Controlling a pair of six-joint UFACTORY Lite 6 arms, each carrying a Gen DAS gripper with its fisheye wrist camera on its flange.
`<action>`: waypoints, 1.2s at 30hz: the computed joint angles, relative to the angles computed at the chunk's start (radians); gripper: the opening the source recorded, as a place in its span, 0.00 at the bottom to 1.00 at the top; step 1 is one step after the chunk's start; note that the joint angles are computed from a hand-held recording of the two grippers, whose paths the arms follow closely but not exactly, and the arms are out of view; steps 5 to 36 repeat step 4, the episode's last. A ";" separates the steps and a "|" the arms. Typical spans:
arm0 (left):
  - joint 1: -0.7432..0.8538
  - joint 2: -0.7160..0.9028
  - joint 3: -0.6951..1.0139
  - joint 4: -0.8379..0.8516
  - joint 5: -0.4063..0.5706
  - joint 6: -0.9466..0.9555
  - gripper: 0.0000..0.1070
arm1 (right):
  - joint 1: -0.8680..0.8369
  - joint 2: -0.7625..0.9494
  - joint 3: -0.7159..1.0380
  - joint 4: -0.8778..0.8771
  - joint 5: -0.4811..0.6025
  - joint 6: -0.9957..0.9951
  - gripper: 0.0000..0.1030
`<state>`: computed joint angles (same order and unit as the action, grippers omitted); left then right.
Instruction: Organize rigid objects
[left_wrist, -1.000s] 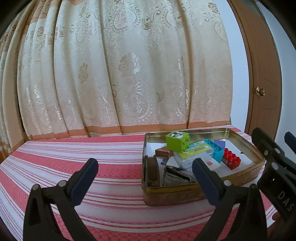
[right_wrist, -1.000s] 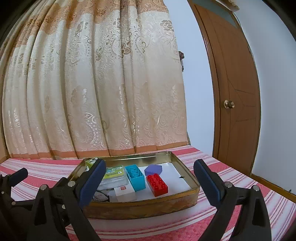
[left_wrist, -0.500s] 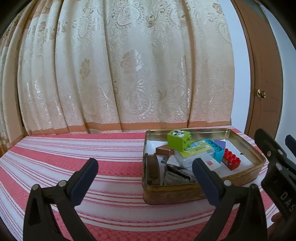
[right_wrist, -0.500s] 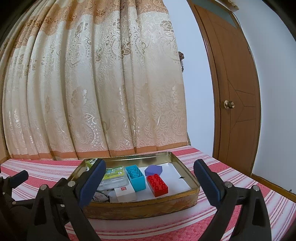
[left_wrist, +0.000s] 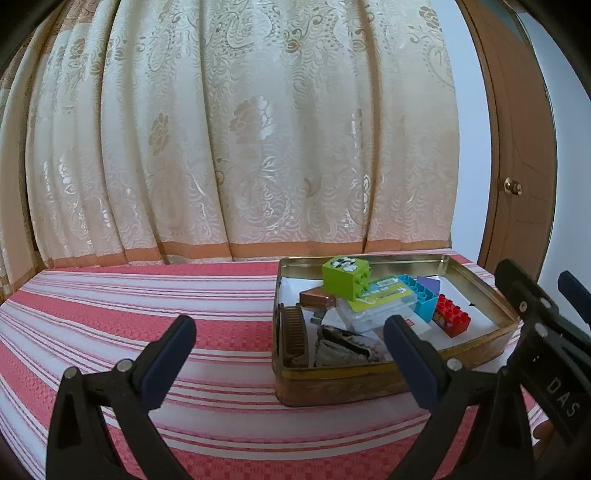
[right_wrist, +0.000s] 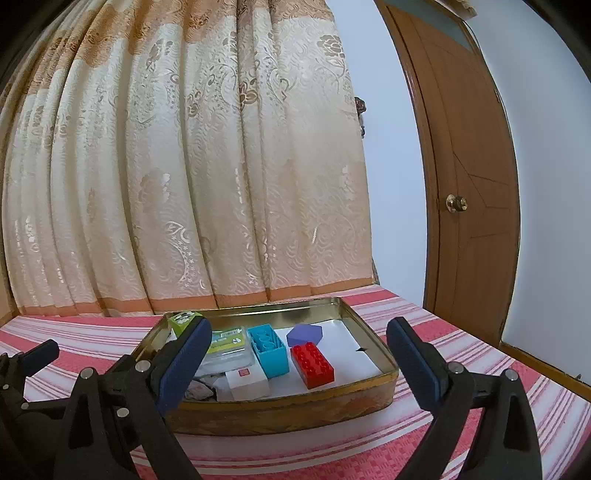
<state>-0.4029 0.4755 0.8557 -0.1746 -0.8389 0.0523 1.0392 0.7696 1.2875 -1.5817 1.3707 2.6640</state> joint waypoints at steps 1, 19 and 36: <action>-0.001 0.001 0.005 -0.009 0.008 0.003 0.96 | -0.002 0.001 0.002 0.000 -0.002 -0.001 0.95; 0.006 0.004 0.016 -0.012 0.028 -0.002 0.96 | -0.004 -0.001 0.001 0.001 -0.007 -0.002 0.95; 0.006 0.004 0.016 -0.012 0.028 -0.002 0.96 | -0.004 -0.001 0.001 0.001 -0.007 -0.002 0.95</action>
